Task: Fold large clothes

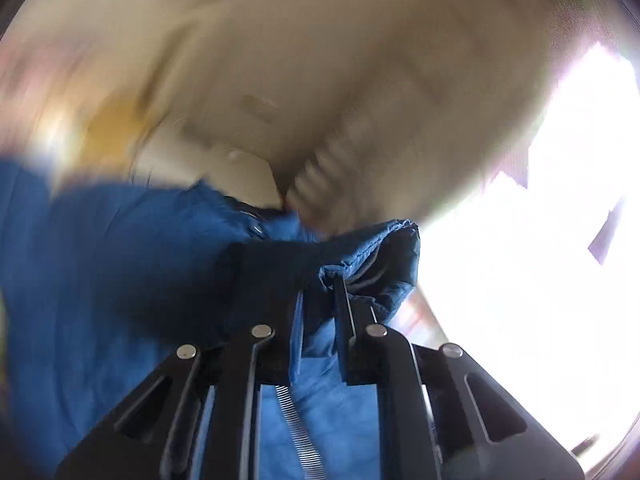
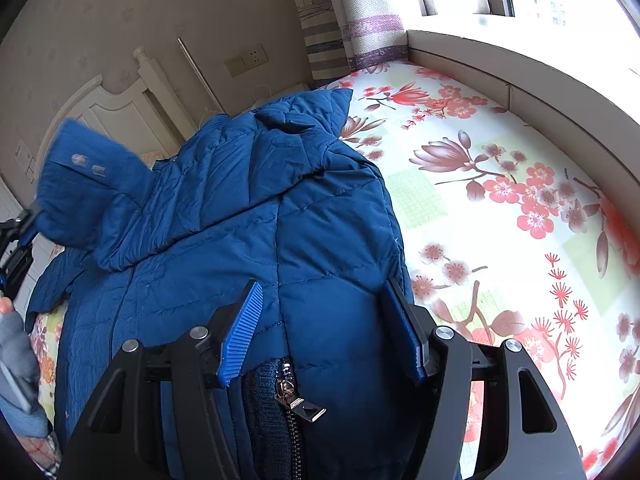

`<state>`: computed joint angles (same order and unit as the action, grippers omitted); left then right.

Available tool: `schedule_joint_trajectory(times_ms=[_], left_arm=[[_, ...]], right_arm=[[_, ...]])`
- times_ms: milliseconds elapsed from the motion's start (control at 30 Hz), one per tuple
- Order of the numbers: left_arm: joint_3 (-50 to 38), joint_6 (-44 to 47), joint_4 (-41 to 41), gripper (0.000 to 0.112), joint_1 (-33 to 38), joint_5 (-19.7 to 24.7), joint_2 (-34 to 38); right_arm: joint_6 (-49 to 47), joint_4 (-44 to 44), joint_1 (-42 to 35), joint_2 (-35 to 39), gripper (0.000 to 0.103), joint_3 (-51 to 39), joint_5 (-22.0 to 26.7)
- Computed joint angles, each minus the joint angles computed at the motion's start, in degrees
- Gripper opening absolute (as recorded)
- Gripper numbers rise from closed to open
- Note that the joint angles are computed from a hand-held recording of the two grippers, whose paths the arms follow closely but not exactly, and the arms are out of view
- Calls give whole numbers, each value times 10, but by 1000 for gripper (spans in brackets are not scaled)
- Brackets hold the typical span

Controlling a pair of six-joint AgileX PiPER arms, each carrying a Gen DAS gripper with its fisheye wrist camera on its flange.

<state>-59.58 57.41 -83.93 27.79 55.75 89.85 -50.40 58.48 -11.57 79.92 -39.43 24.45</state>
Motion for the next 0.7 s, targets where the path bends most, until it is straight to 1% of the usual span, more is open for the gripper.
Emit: schedule_joint_trajectory(times_ms=[33, 67, 100, 133, 167, 200, 267, 333, 400, 433, 500, 533, 567, 600, 633, 667, 700], left_arm=[[4, -39, -22, 15, 51, 42, 31], [5, -57, -22, 16, 85, 62, 62], [-6, -74, 2, 28, 96, 58, 73], [-9, -91, 35, 53, 105, 47, 78], [-4, -101, 54, 65, 112, 37, 82], [10, -95, 54, 75, 124, 36, 87], [20, -77, 38, 75, 130, 45, 99], [20, -76, 39, 75, 116, 29, 87], [32, -78, 52, 74, 99, -12, 53], [35, -84, 76, 74, 81, -48, 23], [20, -103, 138, 74, 30, -108, -9], [9, -124, 195, 74, -12, -158, -24], [2, -151, 252, 76, -38, -189, -34], [-3, -167, 310, 76, -83, -240, -33], [-13, -195, 367, 76, -118, -270, -22], [-23, -243, 424, 76, -137, -277, -18], [-32, -277, 464, 76, -157, -288, -4]], right_arm=[[-1, 1, 0, 1, 61, -1, 0], [1, -1, 1, 1, 61, -1, -1], [3, -3, 2, 1, 61, -1, -1], [5, -5, 2, 2, 61, -2, -2], [6, -6, 3, 2, 61, -3, -3], [8, -8, 4, 3, 61, -4, -3], [14, -14, 7, 3, 61, -3, -7], [20, -20, 10, 2, 61, -4, -11], [42, -39, 16, -5, 60, -3, -20], [82, -74, 26, -16, 60, 0, -34], [190, -188, 67, -53, 60, 10, -89], [238, -245, 87, -66, 60, 9, -104], [282, -303, 109, -68, 60, -5, -105], [336, -360, 126, -62, 60, -25, -93], [387, -417, 147, -47, 60, -54, -74], [427, -475, 175, -20, 60, -95, -53], [472, -532, 195, 1, 61, -121, -49]])
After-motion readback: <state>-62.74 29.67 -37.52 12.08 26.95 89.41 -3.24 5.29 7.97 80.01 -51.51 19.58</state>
